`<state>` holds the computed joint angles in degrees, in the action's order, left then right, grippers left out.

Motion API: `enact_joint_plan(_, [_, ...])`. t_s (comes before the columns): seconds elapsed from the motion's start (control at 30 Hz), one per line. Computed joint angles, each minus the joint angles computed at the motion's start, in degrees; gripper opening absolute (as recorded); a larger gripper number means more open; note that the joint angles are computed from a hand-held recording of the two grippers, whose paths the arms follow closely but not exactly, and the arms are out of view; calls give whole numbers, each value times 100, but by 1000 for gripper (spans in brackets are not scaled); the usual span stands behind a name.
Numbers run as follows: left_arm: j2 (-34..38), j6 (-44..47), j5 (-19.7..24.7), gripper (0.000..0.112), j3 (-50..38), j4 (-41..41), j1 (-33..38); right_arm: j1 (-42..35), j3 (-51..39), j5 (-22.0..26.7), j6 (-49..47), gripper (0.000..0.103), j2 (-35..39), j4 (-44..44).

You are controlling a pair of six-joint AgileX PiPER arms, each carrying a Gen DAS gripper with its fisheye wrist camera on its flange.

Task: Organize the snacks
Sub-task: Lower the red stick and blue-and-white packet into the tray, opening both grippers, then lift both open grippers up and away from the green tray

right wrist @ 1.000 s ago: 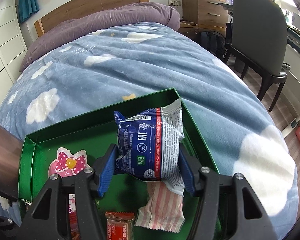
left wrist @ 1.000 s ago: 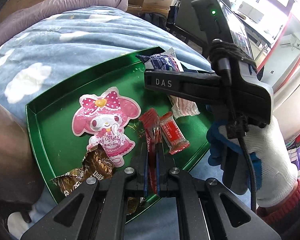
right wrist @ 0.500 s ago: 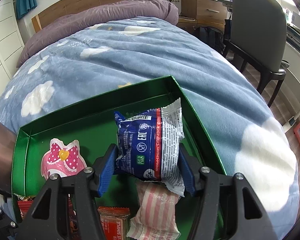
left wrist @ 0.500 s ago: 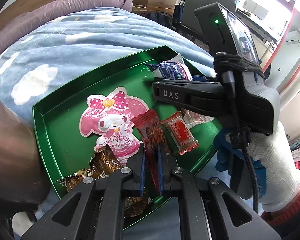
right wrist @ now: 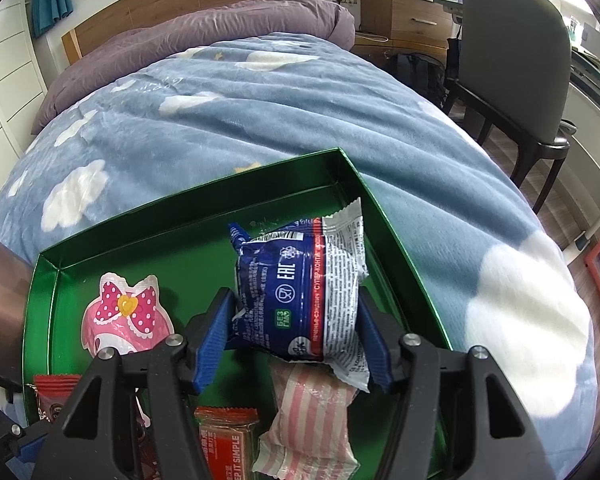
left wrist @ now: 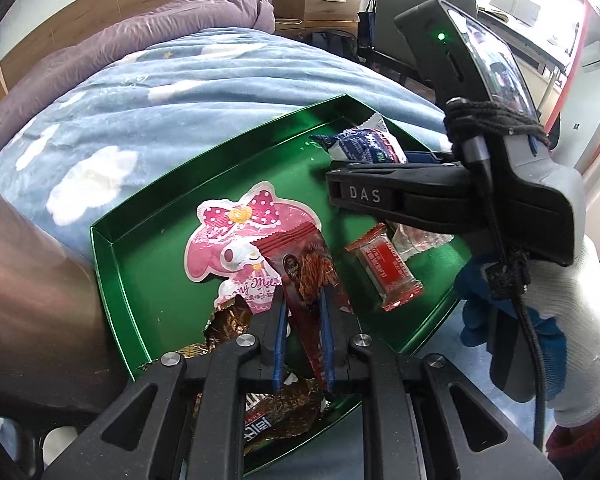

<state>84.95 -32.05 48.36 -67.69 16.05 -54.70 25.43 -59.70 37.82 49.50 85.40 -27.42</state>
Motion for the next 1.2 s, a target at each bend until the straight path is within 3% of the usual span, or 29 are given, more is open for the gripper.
enact_joint_plan(0.1, [12, -46, 7, 15, 1, 73, -26, 0, 75, 9, 27, 102, -98, -22])
enact_joint_plan(0.4, [-59, -294, -1, 45, -22, 252, -50, 97, -40, 226, 45, 103, -171, -34])
enact_joint_plan(0.53, [-149, -375, 7, 51, -4, 297, -54, 199, -115, 355, 120, 103, -231, -92])
enact_joint_plan(0.87, [-471, -478, 259, 51, -148, 449, -162, 600, -360, 977, 393, 103, -726, -374])
enact_joint_plan(1.2, [-1039, -670, 942, 52, -530, 727, -561, 1359, -774, 2116, 780, 103, -1283, -810])
